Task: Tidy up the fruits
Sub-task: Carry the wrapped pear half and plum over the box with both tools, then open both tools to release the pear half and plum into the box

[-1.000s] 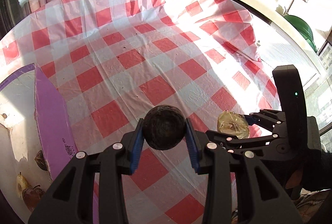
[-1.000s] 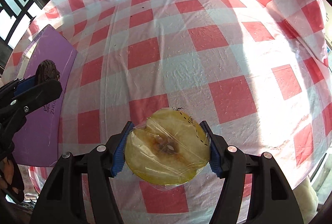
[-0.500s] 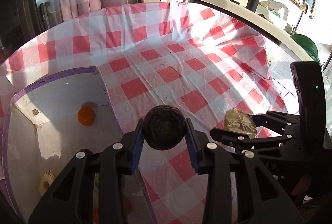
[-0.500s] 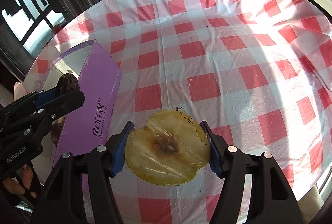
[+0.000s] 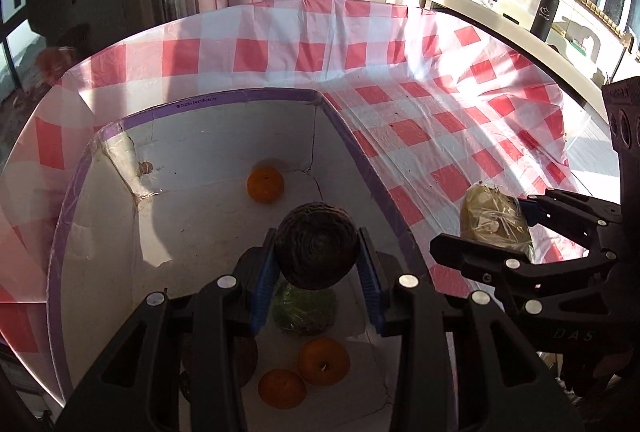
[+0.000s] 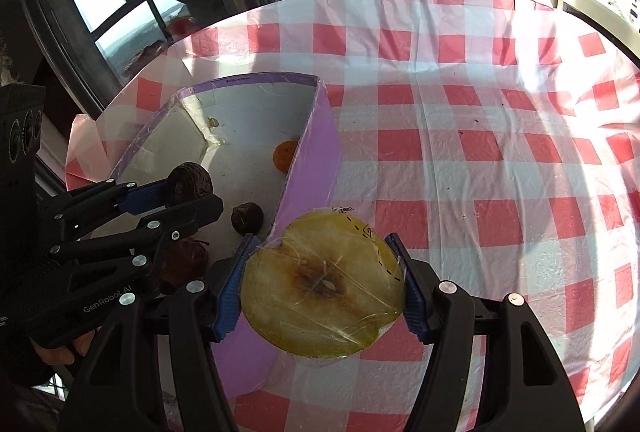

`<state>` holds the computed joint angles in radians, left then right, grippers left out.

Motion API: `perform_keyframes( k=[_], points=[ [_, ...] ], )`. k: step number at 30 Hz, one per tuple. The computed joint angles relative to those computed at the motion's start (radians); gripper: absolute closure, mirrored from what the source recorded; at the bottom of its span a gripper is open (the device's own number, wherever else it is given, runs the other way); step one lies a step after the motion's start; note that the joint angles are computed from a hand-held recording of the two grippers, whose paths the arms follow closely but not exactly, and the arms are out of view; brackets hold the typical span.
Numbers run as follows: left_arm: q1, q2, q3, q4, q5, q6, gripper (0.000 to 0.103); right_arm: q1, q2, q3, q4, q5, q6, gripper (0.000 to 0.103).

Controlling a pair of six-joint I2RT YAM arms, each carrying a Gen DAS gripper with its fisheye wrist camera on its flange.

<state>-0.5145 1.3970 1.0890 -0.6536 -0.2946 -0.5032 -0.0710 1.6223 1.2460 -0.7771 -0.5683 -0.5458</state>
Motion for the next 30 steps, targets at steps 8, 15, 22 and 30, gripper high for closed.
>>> perform_keyframes(
  k=[8, 15, 22, 30],
  points=[
    [0.091, -0.078, -0.088, -0.037, -0.006, -0.049, 0.065, 0.144, -0.110, -0.077, 0.018, 0.022, -0.092, 0.040],
    [0.172, -0.110, -0.106, -0.075, -0.009, -0.066, 0.065, 0.244, -0.140, -0.132, 0.032, 0.080, -0.141, 0.040],
    [0.249, -0.101, -0.099, -0.122, -0.004, -0.044, 0.065, 0.329, -0.104, -0.154, 0.075, 0.192, -0.147, 0.040],
    [0.269, -0.066, -0.097, -0.124, 0.025, -0.037, 0.065, 0.393, -0.001, -0.100, 0.088, 0.294, -0.134, 0.040]
  ],
)
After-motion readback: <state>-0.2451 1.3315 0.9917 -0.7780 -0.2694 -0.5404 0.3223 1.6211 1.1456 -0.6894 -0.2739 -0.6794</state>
